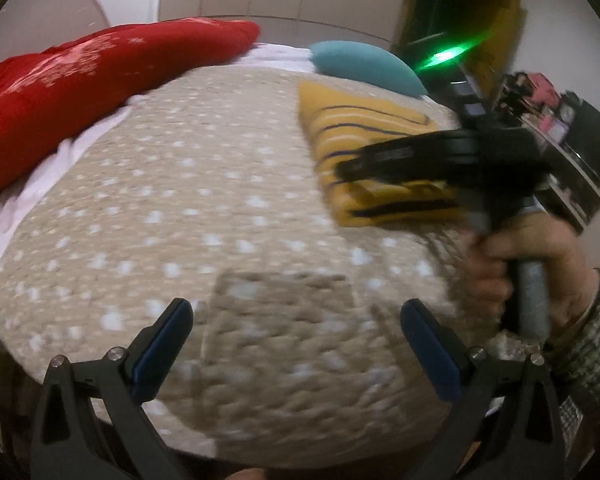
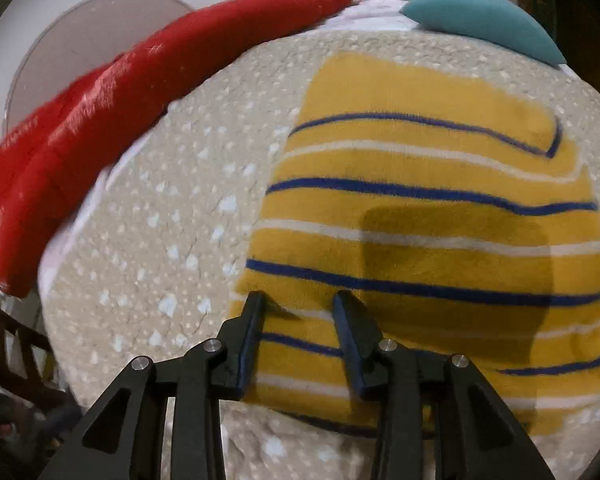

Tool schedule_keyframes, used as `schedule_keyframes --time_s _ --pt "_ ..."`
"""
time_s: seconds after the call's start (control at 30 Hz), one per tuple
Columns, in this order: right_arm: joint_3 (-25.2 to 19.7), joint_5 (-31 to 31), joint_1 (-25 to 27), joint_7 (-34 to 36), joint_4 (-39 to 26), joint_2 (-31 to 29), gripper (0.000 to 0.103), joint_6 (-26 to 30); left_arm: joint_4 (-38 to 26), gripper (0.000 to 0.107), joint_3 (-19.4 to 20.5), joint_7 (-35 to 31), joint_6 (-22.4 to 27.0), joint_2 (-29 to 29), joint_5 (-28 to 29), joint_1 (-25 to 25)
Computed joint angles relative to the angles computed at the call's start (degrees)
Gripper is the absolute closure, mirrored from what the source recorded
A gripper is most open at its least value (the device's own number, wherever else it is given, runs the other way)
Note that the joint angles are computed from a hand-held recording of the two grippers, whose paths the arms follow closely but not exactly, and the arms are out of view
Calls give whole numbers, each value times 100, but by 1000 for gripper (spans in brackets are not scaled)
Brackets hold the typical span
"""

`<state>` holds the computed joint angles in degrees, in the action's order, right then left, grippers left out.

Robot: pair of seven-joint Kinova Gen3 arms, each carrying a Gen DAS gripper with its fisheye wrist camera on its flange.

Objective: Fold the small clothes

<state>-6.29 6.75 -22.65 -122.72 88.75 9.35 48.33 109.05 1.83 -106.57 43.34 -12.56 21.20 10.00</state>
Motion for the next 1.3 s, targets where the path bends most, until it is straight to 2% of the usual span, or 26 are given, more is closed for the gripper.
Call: schedule_keyframes --time_s 0.07,0.17,0.27,0.33,0.4,0.43,0.5,0.57,0.67,0.7,0.77,0.87,0.93,1.0,1.07,1.17,1.23,1.3 --pt "-131 -123 274 191 107 -311 58 -234 16 4 -70 -44 -28 -13 -22 -54" --pt "213 76 501 -66 327 -674 58 -605 -9 4 -155 -101 -29 52 35 -115" --pt "452 -88 981 -55 191 -432 58 -227 -56 4 -162 -53 49 146 125 -159" --pt "323 -377 1511 79 303 -245 63 -92 -100 4 -98 -36 66 175 64 -185" --pt "194 -294 1739 -96 491 -447 68 -261 -82 4 36 84 -13 141 -158 -214" --pt "192 -112 1695 -214 530 -536 68 -264 -76 4 99 174 -43 132 -269 -222" --pt "321 354 1286 -452 719 -843 60 -449 -114 4 181 320 -72 213 -403 -204" --pt "210 727 1075 -623 793 -923 60 -551 -158 4 243 479 -70 275 -488 -175" --pt "31 1063 827 -569 521 -507 60 -462 -214 4 395 778 -43 293 -730 -111" --pt "-2 1077 749 -576 332 -264 57 -343 -240 4 460 896 -22 284 -853 -89" --pt "160 1385 349 -680 125 192 49 -318 -291 4 536 1068 36 256 -1058 -43" --pt "291 1430 224 -790 -48 263 48 -207 -303 4 597 1272 32 134 -1326 -8" --pt "275 1449 270 -996 66 50 48 -368 -342 4 641 1425 41 105 -1489 -2" --pt "409 1362 185 -1092 86 18 40 -158 -415 4 687 1597 63 85 -1615 1" --pt "300 1216 332 -891 224 -52 40 -79 -479 4 742 1755 54 45 -1744 13" --pt "158 1319 198 -981 684 -624 39 93 -485 4 984 2126 -91 -75 -2167 -24" --pt "-30 1478 156 -1291 1052 -1015 38 41 -543 4 1113 2292 -95 -60 -2379 2" --pt "-359 1674 178 -1741 1434 -1469 34 219 -650 4 1076 2263 -29 18 -2323 137"
